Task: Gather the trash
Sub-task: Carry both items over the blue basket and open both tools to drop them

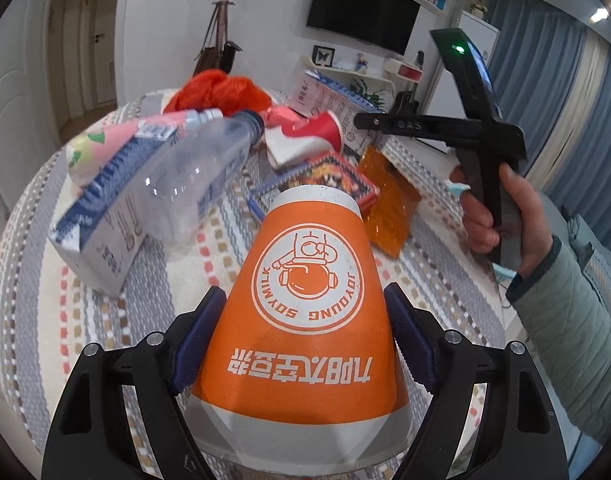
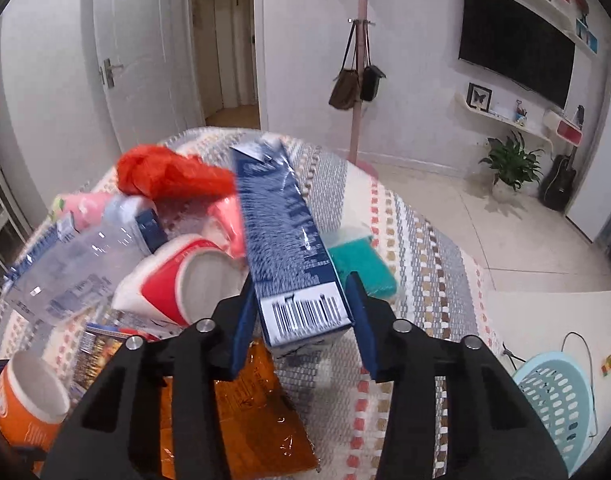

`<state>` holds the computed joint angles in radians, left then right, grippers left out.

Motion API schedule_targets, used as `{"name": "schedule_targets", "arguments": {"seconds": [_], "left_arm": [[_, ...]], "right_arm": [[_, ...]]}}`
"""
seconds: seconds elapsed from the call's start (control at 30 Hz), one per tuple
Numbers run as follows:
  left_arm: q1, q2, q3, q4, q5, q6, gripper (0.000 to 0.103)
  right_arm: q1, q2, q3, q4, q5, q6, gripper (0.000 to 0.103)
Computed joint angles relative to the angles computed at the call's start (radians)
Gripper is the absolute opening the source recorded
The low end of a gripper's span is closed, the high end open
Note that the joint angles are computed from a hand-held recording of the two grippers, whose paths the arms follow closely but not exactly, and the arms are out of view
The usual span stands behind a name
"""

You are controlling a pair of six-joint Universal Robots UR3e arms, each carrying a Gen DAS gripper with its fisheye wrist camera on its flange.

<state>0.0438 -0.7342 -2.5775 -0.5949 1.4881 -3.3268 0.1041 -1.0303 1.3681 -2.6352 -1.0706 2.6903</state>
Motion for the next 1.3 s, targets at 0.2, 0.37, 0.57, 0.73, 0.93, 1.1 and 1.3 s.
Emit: {"name": "schedule_targets", "arguments": {"seconds": [0.2,0.37,0.57,0.73,0.93,1.1,1.3], "left_arm": [[-0.003,-0.057,0.06,0.035,0.008,0.004,0.078],[-0.026,-0.139,0.129,0.085,0.019,0.0,0.078],[-0.118,-0.323,0.254,0.194,0.07,-0.012,0.078],[-0.223,-0.521,0.41,0.266,0.104,-0.012,0.078],[-0.34,-0.832,0.711,0.301,0.089,0.011,0.078],[-0.402,-1.071,0.963,0.262,0.049,0.008,0.078],[-0.418,-1.318,1.24,0.141,-0.031,0.002,0.078]], "right_arm": [[-0.042,-0.102,0.093,-0.03,0.075,0.013,0.036],[-0.103,-0.214,0.203,-0.074,0.149,0.02,0.036],[-0.215,-0.337,0.315,-0.113,0.237,0.03,0.036],[-0.378,-0.451,0.447,-0.148,0.309,0.027,0.036],[-0.571,-0.54,0.575,-0.152,0.311,-0.023,0.036],[-0.674,-0.537,0.647,-0.144,0.265,-0.065,0.036],[-0.703,-0.423,0.689,-0.188,0.107,-0.032,0.036]]}}
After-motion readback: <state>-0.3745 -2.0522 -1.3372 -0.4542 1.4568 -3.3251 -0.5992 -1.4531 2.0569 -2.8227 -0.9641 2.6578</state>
